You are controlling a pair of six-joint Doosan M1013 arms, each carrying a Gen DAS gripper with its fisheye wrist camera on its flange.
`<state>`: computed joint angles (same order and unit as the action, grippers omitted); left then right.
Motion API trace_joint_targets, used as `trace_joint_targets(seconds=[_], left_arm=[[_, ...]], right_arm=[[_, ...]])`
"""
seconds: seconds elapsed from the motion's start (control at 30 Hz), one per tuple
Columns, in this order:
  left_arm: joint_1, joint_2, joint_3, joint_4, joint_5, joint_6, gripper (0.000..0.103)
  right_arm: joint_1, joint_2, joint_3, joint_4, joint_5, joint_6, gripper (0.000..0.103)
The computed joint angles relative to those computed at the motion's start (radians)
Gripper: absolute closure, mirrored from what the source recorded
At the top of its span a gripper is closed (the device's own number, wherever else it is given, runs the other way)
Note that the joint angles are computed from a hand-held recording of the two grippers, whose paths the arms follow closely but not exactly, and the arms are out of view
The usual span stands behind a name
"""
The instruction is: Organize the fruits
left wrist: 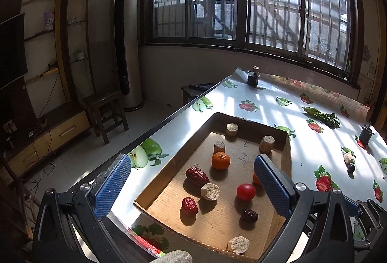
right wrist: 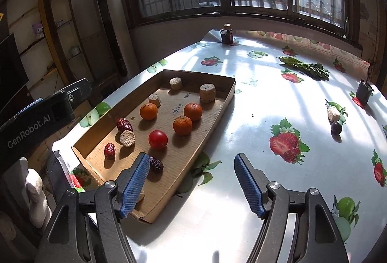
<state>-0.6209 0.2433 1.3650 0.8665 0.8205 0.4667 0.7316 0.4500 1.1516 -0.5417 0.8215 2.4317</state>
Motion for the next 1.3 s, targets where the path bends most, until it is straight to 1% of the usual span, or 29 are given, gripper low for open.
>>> trace_joint_targets(seconds=[0.13, 0.2, 0.3, 0.43, 0.53, 0.8, 1.3], left_arm=[[-0.005, -0.008, 0.017, 0.034, 0.008, -0.036, 0.001], [-0.008, -0.008, 0.02, 0.038, 0.012, -0.031, 0.001], [-0.005, -0.005, 0.017, -0.005, 0.002, 0.015, 0.001], [0.007, 0.0, 0.008, -0.113, -0.013, 0.095, 0.001], [0.011, 0.006, 0.002, -0.152, -0.012, 0.133, 0.001], [0.014, 0.014, -0.005, -0.19, -0.005, 0.181, 0.001], [0.029, 0.03, -0.021, -0.271, 0.013, 0.222, 0.001]], right_arm=[[0.007, 0.003, -0.012, -0.036, 0.006, 0.014, 0.025], [0.01, 0.003, -0.011, -0.051, 0.003, 0.026, 0.022], [0.012, 0.008, -0.014, -0.047, 0.009, 0.019, 0.02], [0.012, 0.016, -0.023, -0.034, 0.026, 0.007, 0.02], [0.012, 0.017, -0.023, -0.042, 0.031, 0.015, 0.02], [0.008, 0.023, -0.028, -0.026, 0.037, 0.008, 0.019], [0.006, 0.033, -0.035, -0.012, 0.051, -0.004, 0.019]])
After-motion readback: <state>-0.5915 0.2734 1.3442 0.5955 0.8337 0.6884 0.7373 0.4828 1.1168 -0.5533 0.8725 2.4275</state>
